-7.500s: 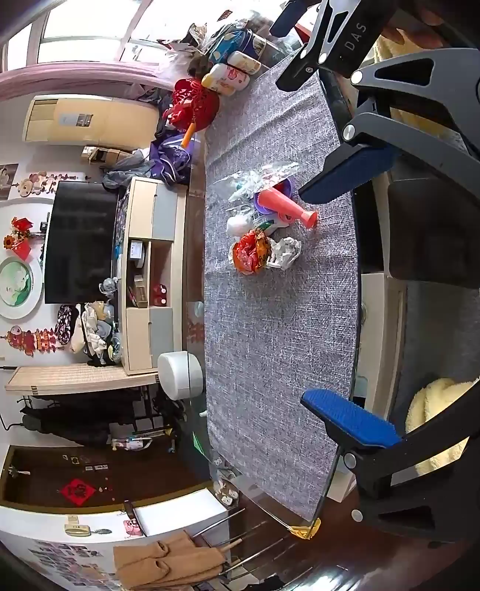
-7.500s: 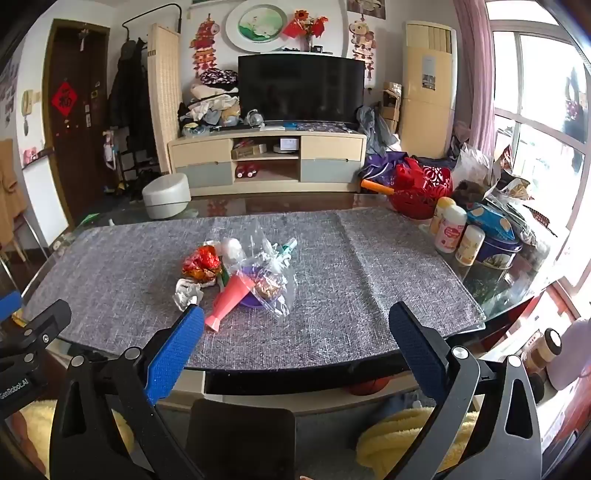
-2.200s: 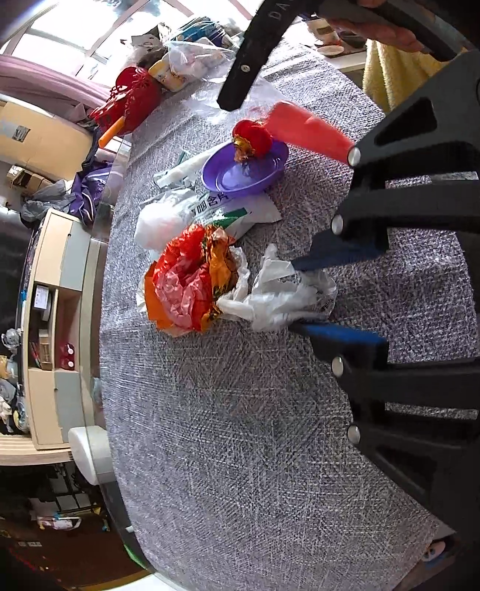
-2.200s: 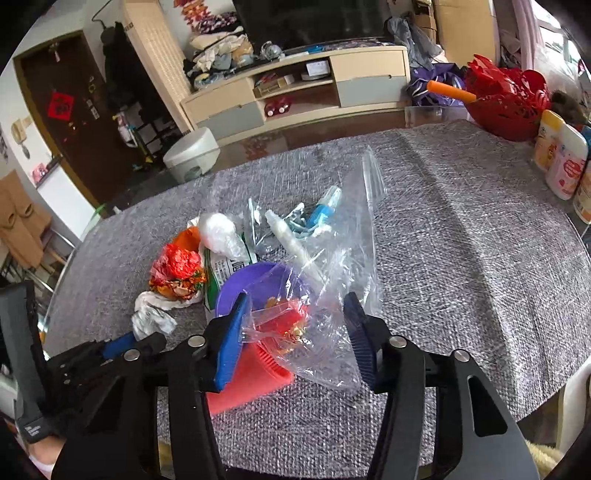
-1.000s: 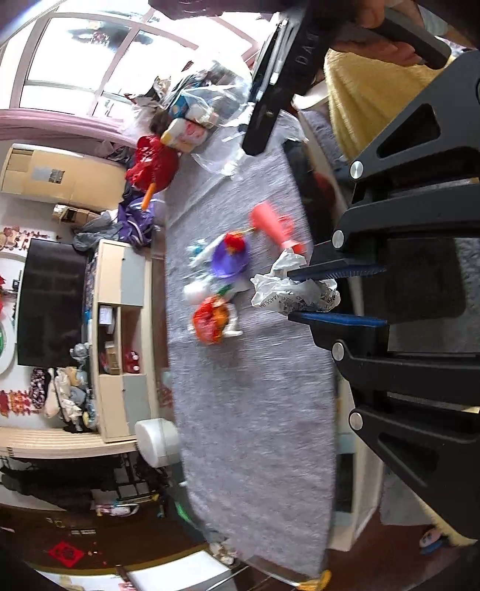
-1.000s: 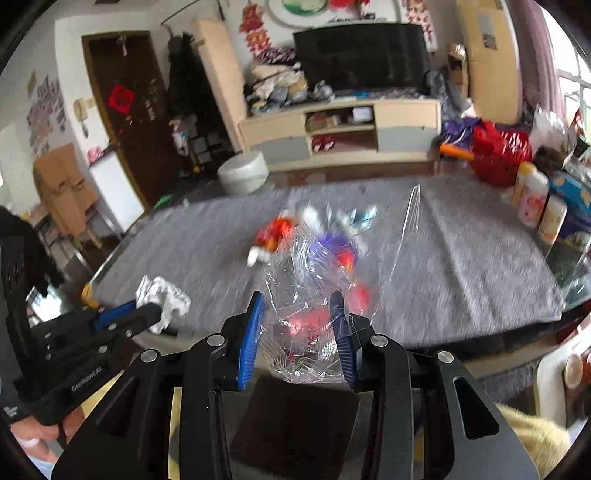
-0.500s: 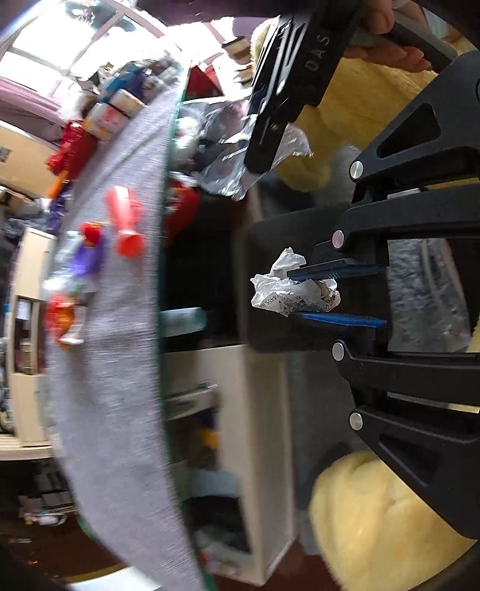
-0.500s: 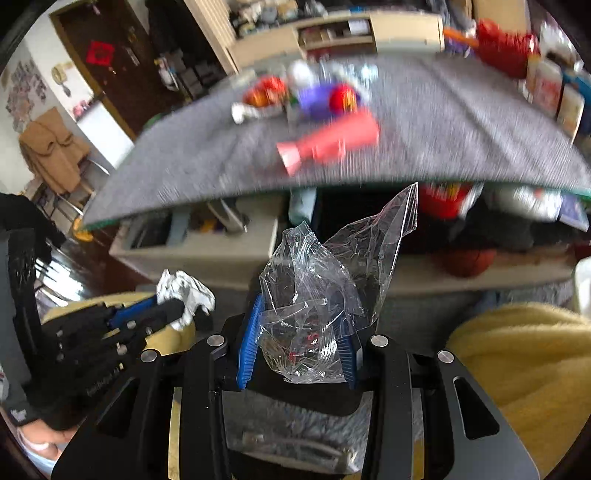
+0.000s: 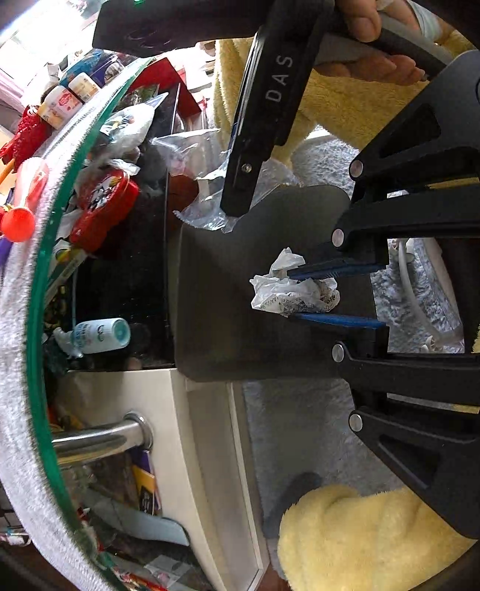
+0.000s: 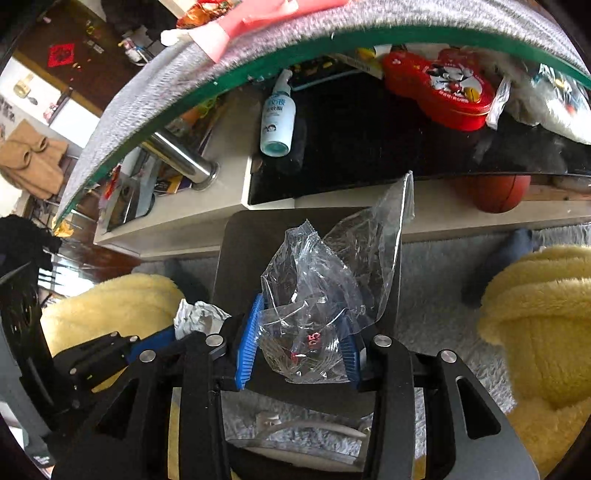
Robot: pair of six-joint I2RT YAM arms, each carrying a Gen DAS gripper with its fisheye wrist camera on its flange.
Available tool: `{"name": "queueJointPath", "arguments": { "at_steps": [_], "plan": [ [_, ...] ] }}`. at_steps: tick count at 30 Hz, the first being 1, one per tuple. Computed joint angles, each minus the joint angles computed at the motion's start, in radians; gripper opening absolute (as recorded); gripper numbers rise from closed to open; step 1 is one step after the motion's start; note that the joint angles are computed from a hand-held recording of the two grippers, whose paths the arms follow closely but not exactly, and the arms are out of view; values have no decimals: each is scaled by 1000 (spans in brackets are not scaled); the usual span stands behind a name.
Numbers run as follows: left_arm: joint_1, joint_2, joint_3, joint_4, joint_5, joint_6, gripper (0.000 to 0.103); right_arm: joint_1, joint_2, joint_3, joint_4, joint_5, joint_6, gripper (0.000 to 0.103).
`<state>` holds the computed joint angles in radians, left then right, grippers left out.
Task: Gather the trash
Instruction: 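Carry both items down into the dark bin and open both tools, then raise both tools back over the table toward the pink plastic cone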
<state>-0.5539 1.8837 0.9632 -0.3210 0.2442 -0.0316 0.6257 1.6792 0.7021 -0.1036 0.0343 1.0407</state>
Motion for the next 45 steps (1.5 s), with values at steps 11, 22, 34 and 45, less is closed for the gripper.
{"name": "queueJointPath", "arguments": {
  "at_steps": [11, 22, 34, 45],
  "plan": [
    [2, 32, 19, 4, 3, 11, 51, -28, 10, 19, -16, 9, -7, 67],
    [15, 14, 18, 7, -11, 13, 75, -46, -49, -5, -21, 34, 0, 89],
    [58, -92, 25, -10, -55, 35, 81, -29, -178, 55, -201, 184, -32, 89],
    [96, -156, 134, -59, -73, 73, 85, -148, -194, 212, -231, 174, -151, 89]
  ]
}}
